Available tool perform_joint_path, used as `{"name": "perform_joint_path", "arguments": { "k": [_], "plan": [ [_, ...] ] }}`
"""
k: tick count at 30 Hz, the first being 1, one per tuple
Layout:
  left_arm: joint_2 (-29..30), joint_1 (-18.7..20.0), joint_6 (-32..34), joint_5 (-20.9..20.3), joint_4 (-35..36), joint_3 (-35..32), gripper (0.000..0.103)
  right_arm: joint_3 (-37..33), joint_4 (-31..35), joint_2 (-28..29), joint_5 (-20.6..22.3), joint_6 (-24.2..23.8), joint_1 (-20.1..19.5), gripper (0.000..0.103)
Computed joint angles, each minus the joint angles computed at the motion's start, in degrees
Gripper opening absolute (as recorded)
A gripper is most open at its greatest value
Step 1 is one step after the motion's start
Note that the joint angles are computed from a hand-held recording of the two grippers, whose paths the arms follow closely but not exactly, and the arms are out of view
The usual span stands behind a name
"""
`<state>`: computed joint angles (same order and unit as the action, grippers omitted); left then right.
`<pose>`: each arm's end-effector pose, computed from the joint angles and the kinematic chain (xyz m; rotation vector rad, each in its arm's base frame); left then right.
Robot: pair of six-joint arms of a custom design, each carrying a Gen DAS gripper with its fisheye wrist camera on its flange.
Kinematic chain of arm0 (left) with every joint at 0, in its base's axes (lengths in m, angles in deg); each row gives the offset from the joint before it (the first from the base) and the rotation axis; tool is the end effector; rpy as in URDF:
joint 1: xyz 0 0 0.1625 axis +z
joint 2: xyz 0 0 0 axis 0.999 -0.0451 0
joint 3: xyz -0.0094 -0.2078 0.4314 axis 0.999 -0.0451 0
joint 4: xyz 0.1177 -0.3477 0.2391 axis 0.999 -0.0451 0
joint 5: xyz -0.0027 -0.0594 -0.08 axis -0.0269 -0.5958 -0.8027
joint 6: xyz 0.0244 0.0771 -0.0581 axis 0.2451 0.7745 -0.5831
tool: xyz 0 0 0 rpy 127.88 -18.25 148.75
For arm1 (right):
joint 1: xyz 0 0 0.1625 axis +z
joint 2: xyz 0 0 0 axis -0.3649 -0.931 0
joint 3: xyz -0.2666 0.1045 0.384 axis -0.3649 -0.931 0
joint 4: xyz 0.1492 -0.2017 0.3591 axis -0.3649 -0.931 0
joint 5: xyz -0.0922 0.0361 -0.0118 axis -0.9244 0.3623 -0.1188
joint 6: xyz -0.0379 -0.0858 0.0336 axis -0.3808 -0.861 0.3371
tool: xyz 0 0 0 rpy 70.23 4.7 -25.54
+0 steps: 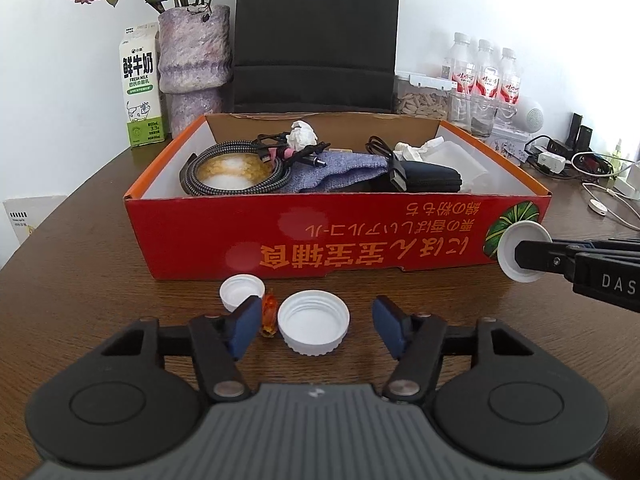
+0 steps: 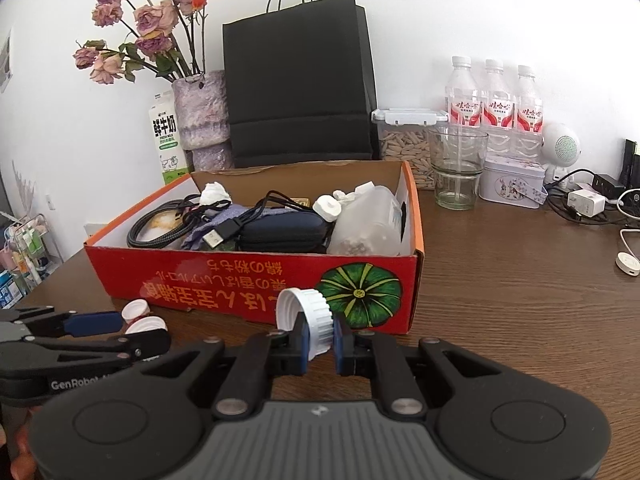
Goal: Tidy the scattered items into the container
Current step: 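Close the left gripper on a large white bottle cap while the right gripper holds the ring cap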
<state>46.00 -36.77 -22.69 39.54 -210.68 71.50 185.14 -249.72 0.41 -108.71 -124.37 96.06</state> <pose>-0.2330 -0.6174 -0.0849 0.5542 2.1955 -1.0629 -0.0291 -0.6178 0.1967 0.6598 -2.3093 1.1384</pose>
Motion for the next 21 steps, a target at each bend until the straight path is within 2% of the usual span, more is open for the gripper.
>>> {"name": "perform_joint_path", "arguments": {
  "k": [5, 7, 21],
  "plan": [
    [0.6, 0.1, -2.8, 2.6, 3.9, -1.4, 0.063, 0.4, 0.8, -0.7, 1.0, -0.5, -0.4, 0.011],
    [0.4, 0.3, -3.6, 2.5, 4.4, -1.3, 0.051, 0.6, 1.1, -0.9, 1.3, -0.8, -0.4, 0.011],
    [-0.4, 0.2, -3.2, 0.8, 0.5, 1.1, 0.05, 1.2, 0.6, -1.0, 1.6, -1.7, -0.4, 0.011]
  ]
}}
